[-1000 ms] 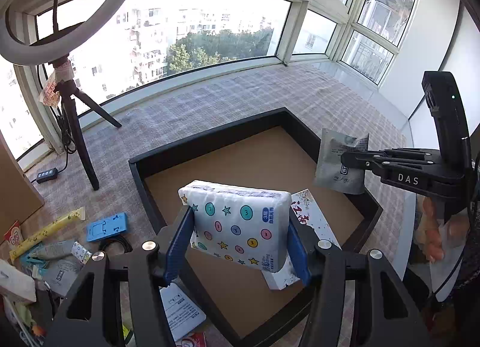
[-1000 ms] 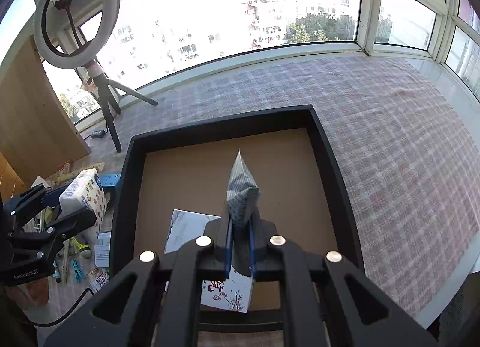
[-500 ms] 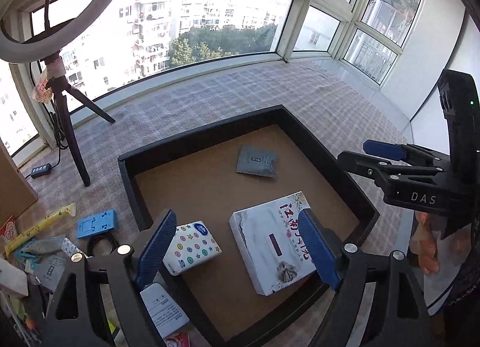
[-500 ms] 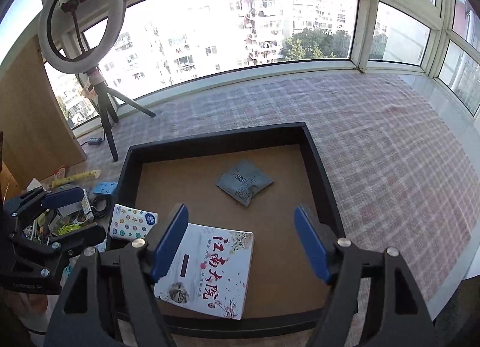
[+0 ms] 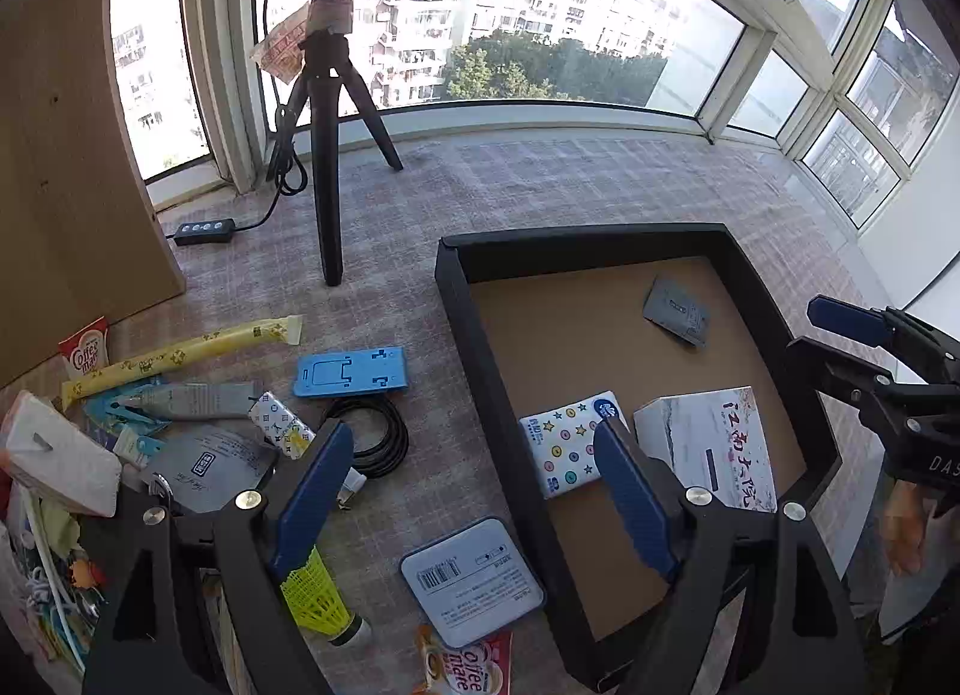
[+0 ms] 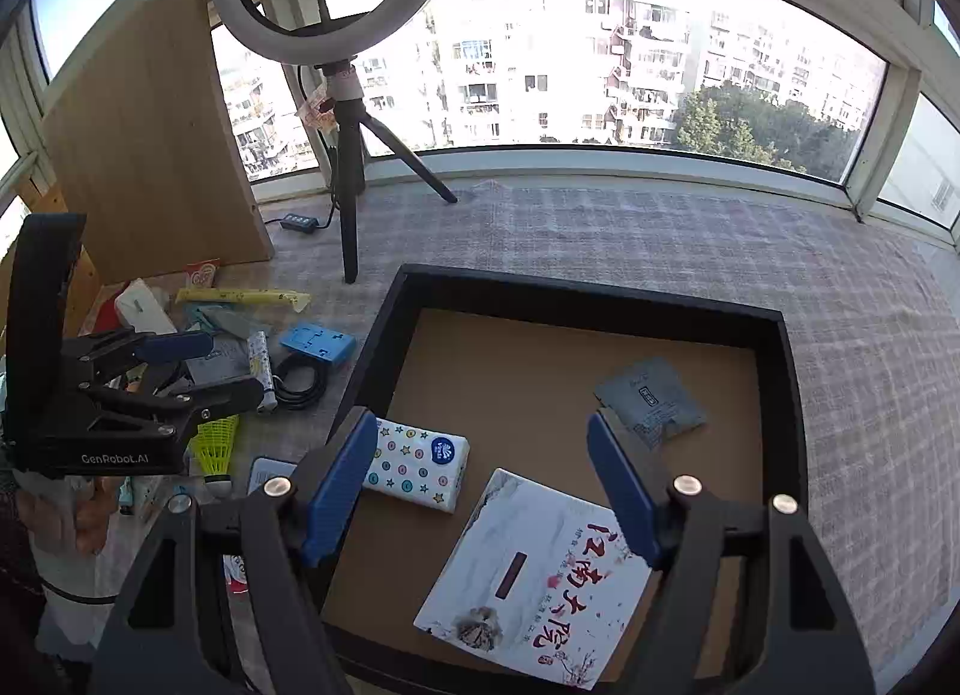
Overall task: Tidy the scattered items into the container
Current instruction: 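Grasp the blue phone stand with the right gripper while the left grasps the lighter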
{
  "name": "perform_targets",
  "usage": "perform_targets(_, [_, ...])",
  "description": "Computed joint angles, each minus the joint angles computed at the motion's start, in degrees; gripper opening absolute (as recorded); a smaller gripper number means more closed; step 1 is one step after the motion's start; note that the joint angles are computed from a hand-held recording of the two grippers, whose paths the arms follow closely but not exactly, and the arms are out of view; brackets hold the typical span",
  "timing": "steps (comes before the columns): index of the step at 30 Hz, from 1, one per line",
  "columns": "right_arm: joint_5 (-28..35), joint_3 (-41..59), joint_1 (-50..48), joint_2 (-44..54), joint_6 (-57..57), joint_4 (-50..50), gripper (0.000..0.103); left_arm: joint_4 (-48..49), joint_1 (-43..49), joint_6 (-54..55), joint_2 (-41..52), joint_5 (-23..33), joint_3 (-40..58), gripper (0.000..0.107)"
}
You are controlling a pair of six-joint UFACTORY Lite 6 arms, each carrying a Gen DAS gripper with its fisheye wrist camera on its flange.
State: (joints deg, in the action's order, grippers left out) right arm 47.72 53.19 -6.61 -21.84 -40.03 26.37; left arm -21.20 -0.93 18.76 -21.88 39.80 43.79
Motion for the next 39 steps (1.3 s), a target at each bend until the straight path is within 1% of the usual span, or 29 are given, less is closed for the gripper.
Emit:
perform_targets(2, [-2.14, 1.22, 6.22, 3.16, 2.99, -2.21, 0.068, -1.10, 5.14, 2.41, 2.30, 0.61, 0.10, 0.079])
perform_targets(3, [-3.00, 2.30, 9.07, 5.49, 4.18, -2.80, 0.062, -1.25, 7.18, 3.00, 3.87, 0.61, 0.29, 0.078])
perform_targets(4, [-3.50, 3.58, 11.62, 8.06, 5.13, -3.16, 0.059, -1.65, 8.93, 3.64, 5.26, 0.69, 0.45, 0.076])
perform_targets(5, [-3.91, 5.01, 13.86, 10.69, 6.00, -3.54, 0.052, -2.58, 10.74, 4.87, 6.83, 0.92, 0.72, 0.073])
perform_targets(7, [-5.02, 7.91, 18.46, 16.00, 7.98, -4.79, 0.048, -3.54, 13.07, 5.80, 9.41, 1.01, 1.25, 0.072])
perform_targets(10, [-6.71, 12.53, 24.13, 23.19, 9.82, -7.60, 0.045, -3.72, 14.32, 5.36, 12.82, 0.28, 2.50, 0.071])
perform_targets(14, [-6.55, 19.91, 28.17, 32.60, 9.51, -8.50, 0.039, -2.68, 13.65, 3.24, 16.79, -1.34, 3.84, 0.067])
perform_targets(17, [-6.15, 24.28, 29.62, 37.92, 9.14, -8.82, 0.038, -2.22, 12.54, 2.07, 19.08, -2.98, 4.16, 0.065])
perform_targets(19, [-5.49, 27.19, 30.04, 41.10, 8.34, -8.49, 0.037, -1.25, 11.69, 0.64, 20.38, -4.08, 4.34, 0.059])
perform_targets(24, [-4.40, 32.22, 29.59, 46.45, 6.97, -8.11, 0.037, -1.36, 11.26, 0.15, 23.31, -5.73, 4.88, 0.058])
perform_targets(31, [-2.77, 38.02, 29.17, 51.79, 7.59, -9.72, 0.036, -0.03, 10.45, -0.46, 24.27, -7.19, 4.88, 0.058])
perform_targets(33, [-2.34, 40.07, 29.37, 53.53, 8.67, -10.91, 0.033, 0.24, 10.33, -0.24, 24.26, -7.34, 4.62, 0.056])
perform_targets(35, [-1.78, 42.24, 30.02, 55.46, 9.84, -12.22, 0.031, 0.63, 10.05, -0.58, 24.38, -7.49, 4.38, 0.051])
perform_targets(39, [0.99, 47.52, 32.02, 60.62, 10.76, -13.84, 0.031, 1.20, 9.12, -1.33, 24.85, -8.16, 4.00, 0.049])
